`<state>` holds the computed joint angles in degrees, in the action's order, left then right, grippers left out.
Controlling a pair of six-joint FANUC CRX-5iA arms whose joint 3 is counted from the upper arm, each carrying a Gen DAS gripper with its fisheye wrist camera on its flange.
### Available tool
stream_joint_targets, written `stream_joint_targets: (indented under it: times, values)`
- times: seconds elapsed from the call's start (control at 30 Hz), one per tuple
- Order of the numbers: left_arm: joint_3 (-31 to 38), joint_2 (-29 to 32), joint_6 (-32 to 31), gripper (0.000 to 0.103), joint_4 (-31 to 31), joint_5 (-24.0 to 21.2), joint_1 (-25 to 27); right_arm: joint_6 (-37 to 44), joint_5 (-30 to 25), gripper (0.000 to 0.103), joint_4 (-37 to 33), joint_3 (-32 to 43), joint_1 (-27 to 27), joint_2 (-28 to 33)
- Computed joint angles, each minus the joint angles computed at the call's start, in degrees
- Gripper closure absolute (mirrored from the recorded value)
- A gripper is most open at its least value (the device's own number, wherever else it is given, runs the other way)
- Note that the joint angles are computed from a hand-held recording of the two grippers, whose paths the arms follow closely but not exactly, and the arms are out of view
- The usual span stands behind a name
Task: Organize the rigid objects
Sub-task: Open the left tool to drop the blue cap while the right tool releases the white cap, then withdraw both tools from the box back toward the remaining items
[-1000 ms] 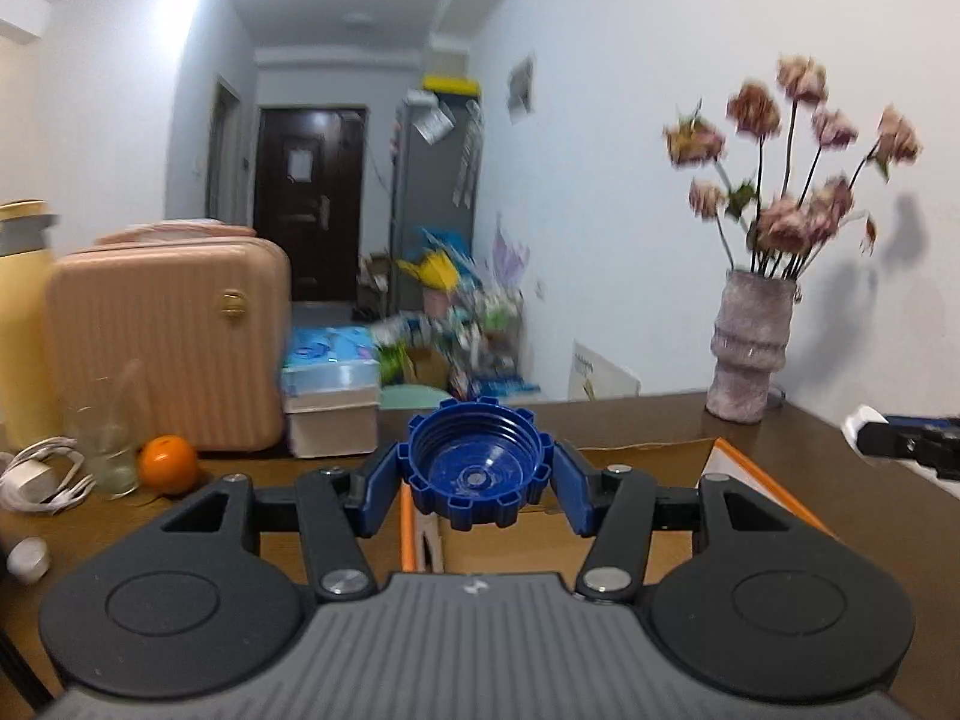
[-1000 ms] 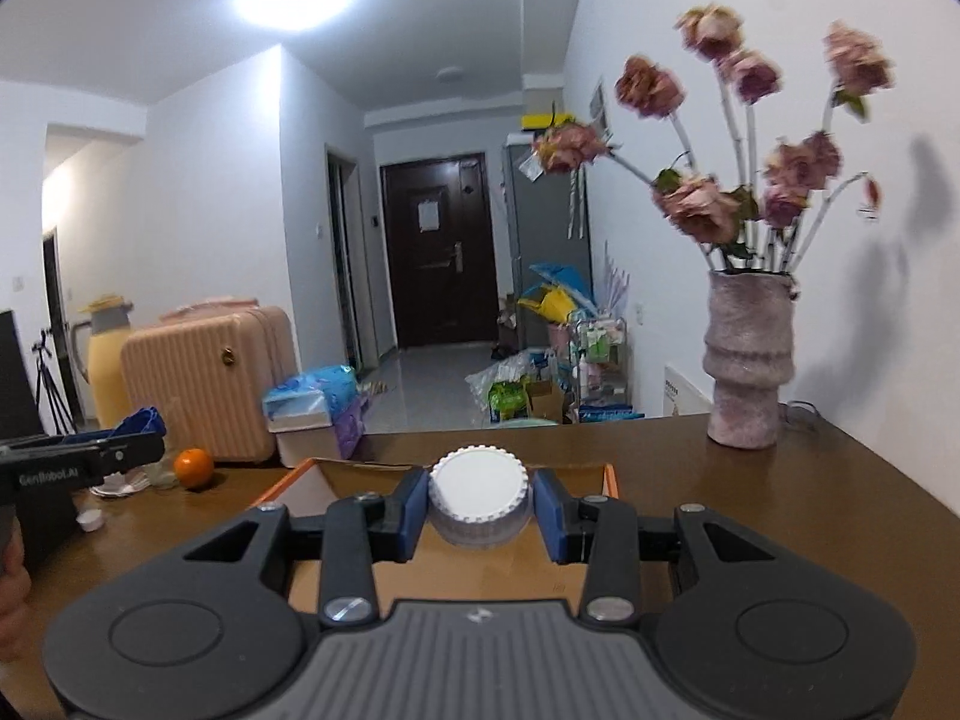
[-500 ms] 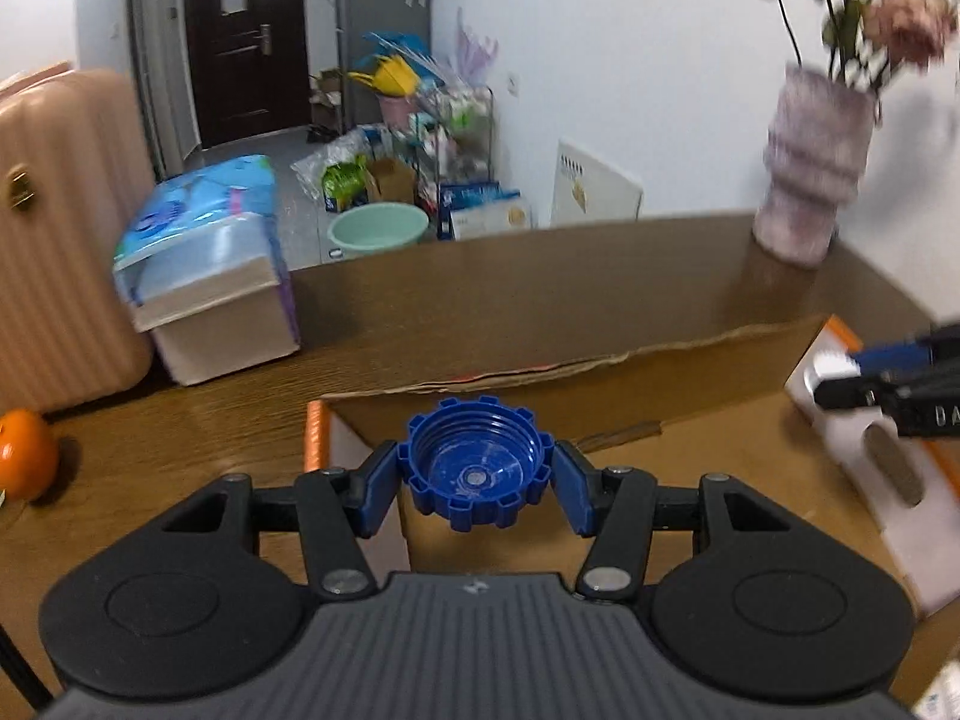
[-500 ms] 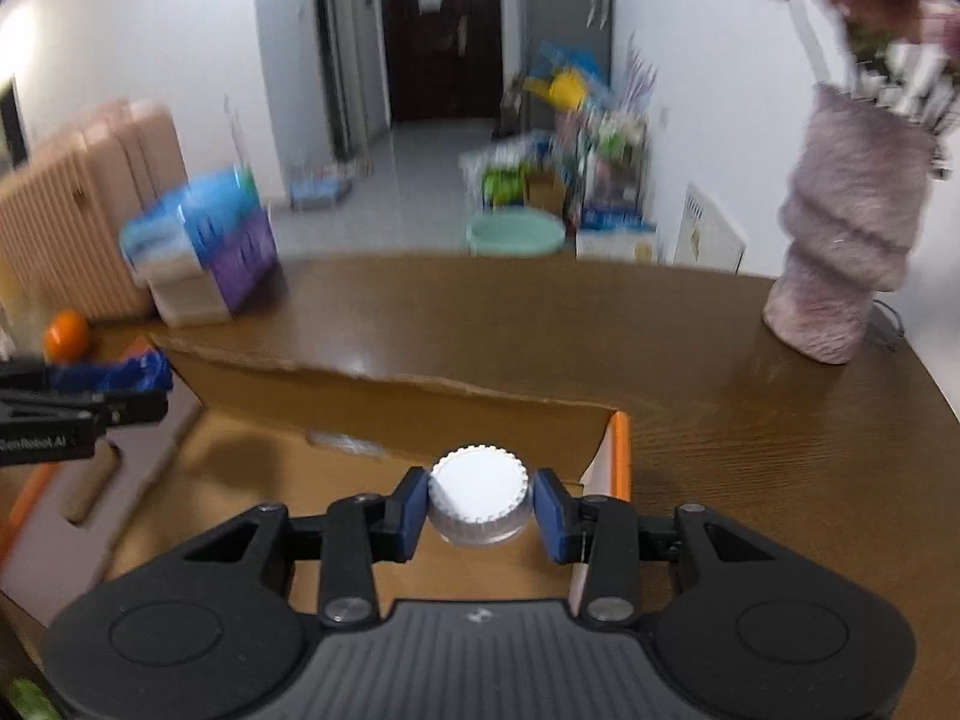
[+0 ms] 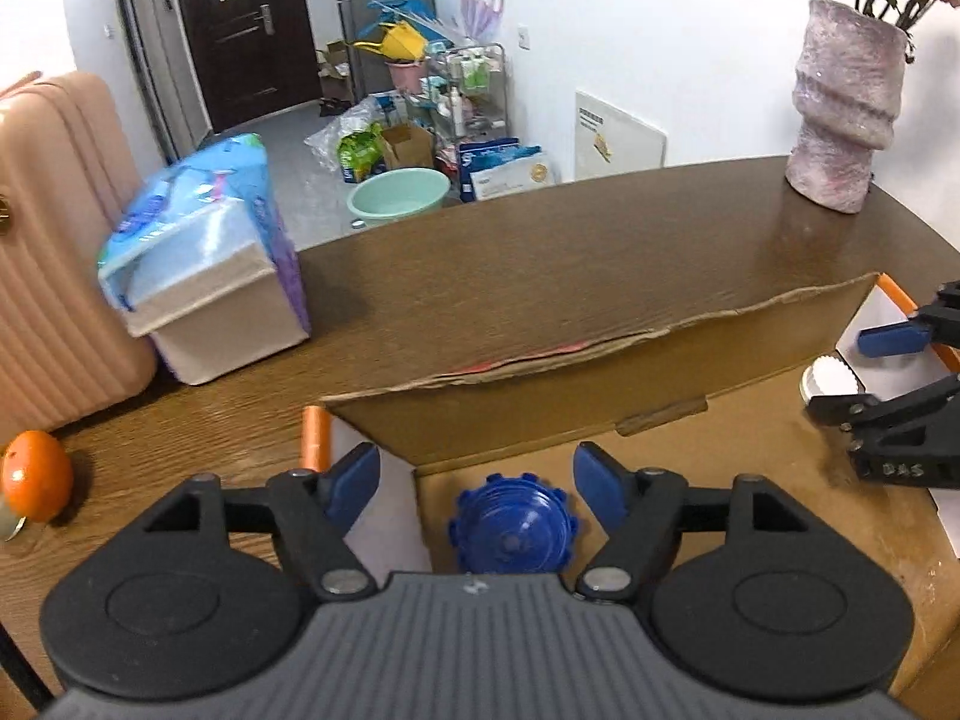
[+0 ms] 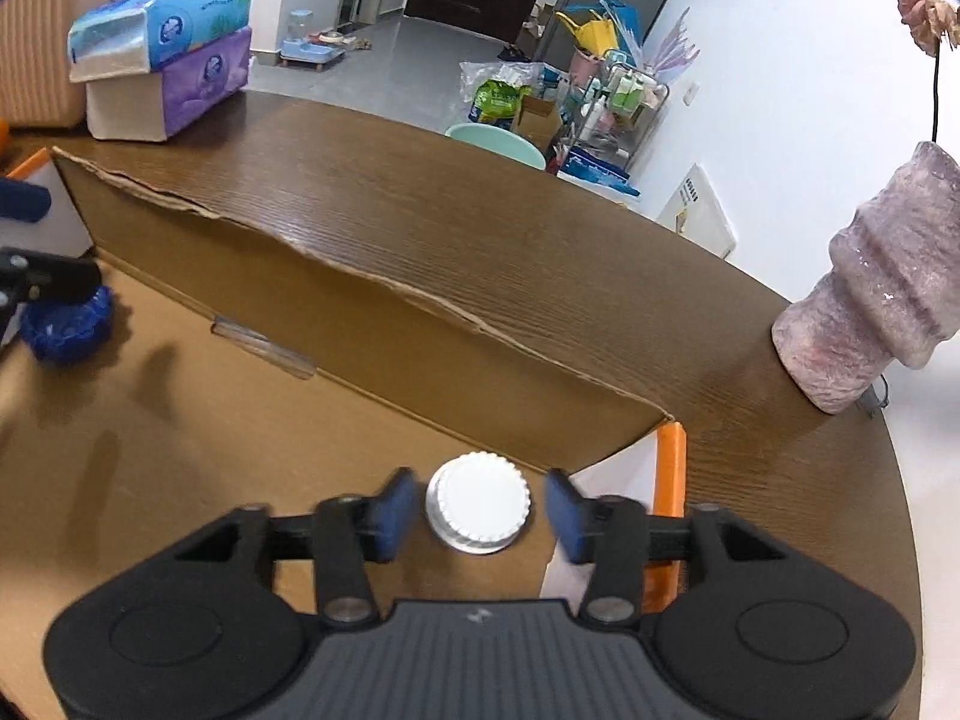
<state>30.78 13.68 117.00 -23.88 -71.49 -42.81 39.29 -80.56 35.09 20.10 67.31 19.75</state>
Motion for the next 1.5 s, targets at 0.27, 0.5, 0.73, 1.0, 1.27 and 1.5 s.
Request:
stream_joint_targets:
  times: [0.27,0.5,0.73,1.0,1.27,1.5]
  values:
    - [3.1,-4.3,3.0,0.015,-2.0,-6.4,-2.5,-5.0,-1.9,0.040,2.7,-0.8,3.3,-6.1]
    - [4.1,-9.9,8.0,0.002,-10.0,-10.1,-11.5,-15.9,-0.3,0.031,3.4,-3.3,9.1,-14.0]
    - [-0.1,-14.8,16.7,0.001,-27.4,-12.2,-27.1,-27.7,-3.4,0.019,15.9,-9.0,18.2,-17.2]
    - [-9.1,-18.3,35.0,0.000,-53.3,-18.8,-46.9,-43.4,-8.0,0.000,39.3,-24.1,28.2,-20.2]
    - [-14.4,-18.8,43.3,0.000,-59.8,-27.6,-54.9,-49.5,-17.0,0.000,46.3,-29.9,35.3,-17.8]
    - [-19.0,-17.3,51.0,0.000,-66.9,-40.1,-66.0,-58.8,-22.9,0.005,39.9,-31.9,40.8,-17.8]
